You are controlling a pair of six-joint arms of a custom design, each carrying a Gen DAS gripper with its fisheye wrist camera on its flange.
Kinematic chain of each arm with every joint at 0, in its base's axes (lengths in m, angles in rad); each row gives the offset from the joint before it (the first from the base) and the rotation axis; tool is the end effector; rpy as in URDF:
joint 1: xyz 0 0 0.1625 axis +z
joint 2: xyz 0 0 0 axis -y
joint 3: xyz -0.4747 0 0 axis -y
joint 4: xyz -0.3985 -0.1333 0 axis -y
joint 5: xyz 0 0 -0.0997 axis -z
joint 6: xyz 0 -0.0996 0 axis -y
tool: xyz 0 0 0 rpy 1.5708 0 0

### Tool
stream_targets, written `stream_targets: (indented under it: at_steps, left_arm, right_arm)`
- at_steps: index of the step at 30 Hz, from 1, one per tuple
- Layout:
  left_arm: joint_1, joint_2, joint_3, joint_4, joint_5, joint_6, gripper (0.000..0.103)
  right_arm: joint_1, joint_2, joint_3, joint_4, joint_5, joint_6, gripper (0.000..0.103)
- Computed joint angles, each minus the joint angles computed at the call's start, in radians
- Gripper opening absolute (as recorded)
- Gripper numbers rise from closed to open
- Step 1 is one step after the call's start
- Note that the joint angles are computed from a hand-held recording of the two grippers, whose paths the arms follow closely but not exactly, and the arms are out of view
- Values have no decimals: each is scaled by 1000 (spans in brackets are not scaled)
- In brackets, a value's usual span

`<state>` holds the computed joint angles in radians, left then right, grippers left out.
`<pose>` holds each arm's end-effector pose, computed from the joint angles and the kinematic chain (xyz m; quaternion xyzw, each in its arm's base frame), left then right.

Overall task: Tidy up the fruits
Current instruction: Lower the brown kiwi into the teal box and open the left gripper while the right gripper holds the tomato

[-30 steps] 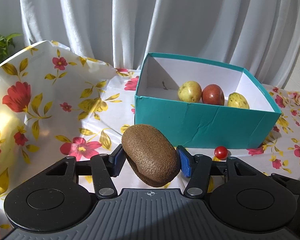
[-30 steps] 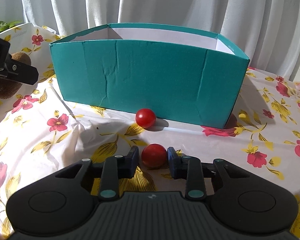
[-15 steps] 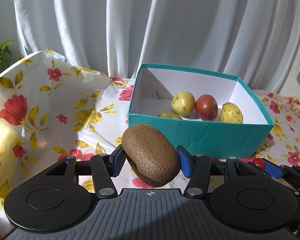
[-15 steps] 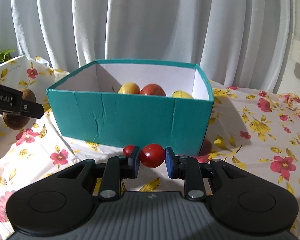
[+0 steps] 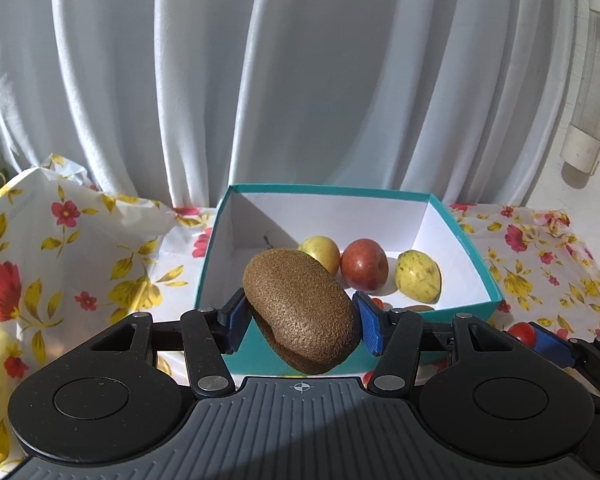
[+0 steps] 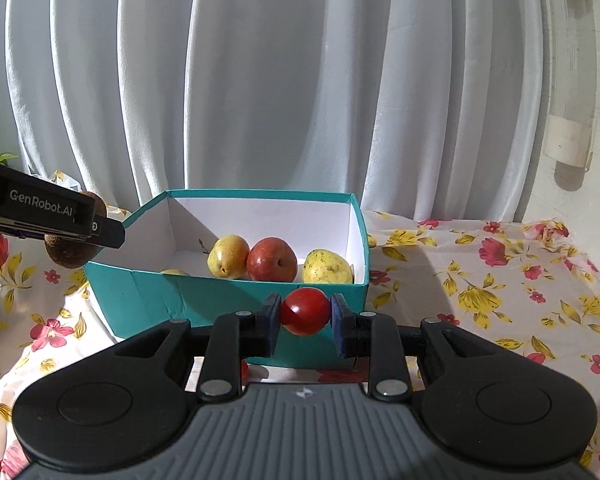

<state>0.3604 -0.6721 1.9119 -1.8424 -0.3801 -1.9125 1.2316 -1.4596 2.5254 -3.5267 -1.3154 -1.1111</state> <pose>-0.4135 -0.3971 -0.0219 -0.0069 0.7779 -0.4927 0.3900 0.0220 -0.4140 0.3023 0.3878 -0.8087 0.3958 0.1972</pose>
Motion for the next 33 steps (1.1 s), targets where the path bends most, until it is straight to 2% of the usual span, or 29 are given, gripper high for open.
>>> stream_targets:
  at_steps: [10,16,26,27,33]
  left_arm:
    - [27,9,-10,-82,26,113,60]
    - [48,7,-26,-58,54,119,60]
    - [110,10,-79,59,136,64,60]
    - [120,13,-80,39,145,84,60]
    - [183,49,-50,-272,163,337,60]
  right_arm:
    - [10,1,-18,-11,-9,25,26]
    - [23,11,-26,-29,-17,42,26]
    - [39,28,-39,-61,-29,76,26]
    - [40,29,-40,-66,-30,79,26]
    - [36,37,-48,-85,-32,92,26]
